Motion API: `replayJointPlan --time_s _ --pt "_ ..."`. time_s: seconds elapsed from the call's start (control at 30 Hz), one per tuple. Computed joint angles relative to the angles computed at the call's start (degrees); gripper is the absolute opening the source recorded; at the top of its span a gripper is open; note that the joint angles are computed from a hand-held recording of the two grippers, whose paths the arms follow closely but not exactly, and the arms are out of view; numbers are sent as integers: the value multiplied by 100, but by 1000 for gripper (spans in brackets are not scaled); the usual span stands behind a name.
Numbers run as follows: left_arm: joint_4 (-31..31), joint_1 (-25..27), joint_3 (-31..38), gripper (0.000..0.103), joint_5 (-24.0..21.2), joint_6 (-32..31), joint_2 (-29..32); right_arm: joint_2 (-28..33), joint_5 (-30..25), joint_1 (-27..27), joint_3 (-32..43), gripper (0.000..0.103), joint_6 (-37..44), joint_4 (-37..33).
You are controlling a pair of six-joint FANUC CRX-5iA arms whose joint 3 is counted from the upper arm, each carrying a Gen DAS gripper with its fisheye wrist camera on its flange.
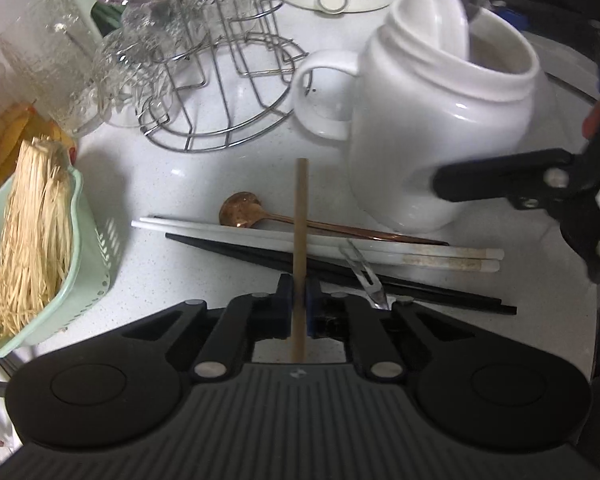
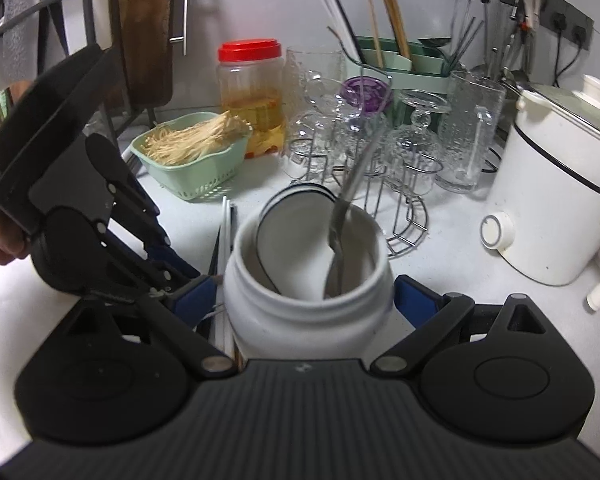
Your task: Organize utensils
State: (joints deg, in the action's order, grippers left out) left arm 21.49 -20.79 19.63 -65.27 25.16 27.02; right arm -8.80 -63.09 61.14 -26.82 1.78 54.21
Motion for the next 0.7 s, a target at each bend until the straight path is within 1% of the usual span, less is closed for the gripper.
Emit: replayJointPlan --time_s 0.07,0.13,0.17,0.27,0.33,0.53,0.6,0.7 --pt "43 -2 -126 7 80 -13 -87 84 -84 -11 129 97 110 -144" --pt "72 5 -198 7 164 176 -164 148 -164 -16 233 96 153 -271" --pt "72 3 -249 7 244 259 -225 164 -198 -14 255 90 126 -296" --pt "77 -8 -344 7 478 526 -396 197 -219 -32 301 91 -1 -346" --pt "101 -8 -370 7 596 813 -492 220 -243 -22 307 91 -33 -336" --pt "91 -88 -770 7 1399 1738 -939 319 -356 19 312 91 -329 -220" --pt "-20 -133 -849 7 1570 2181 -1069 260 -255 5 220 91 -296 -152" --pt "-77 -203 -975 7 1766 2616 -1268 166 -132 -28 153 91 -170 -175"
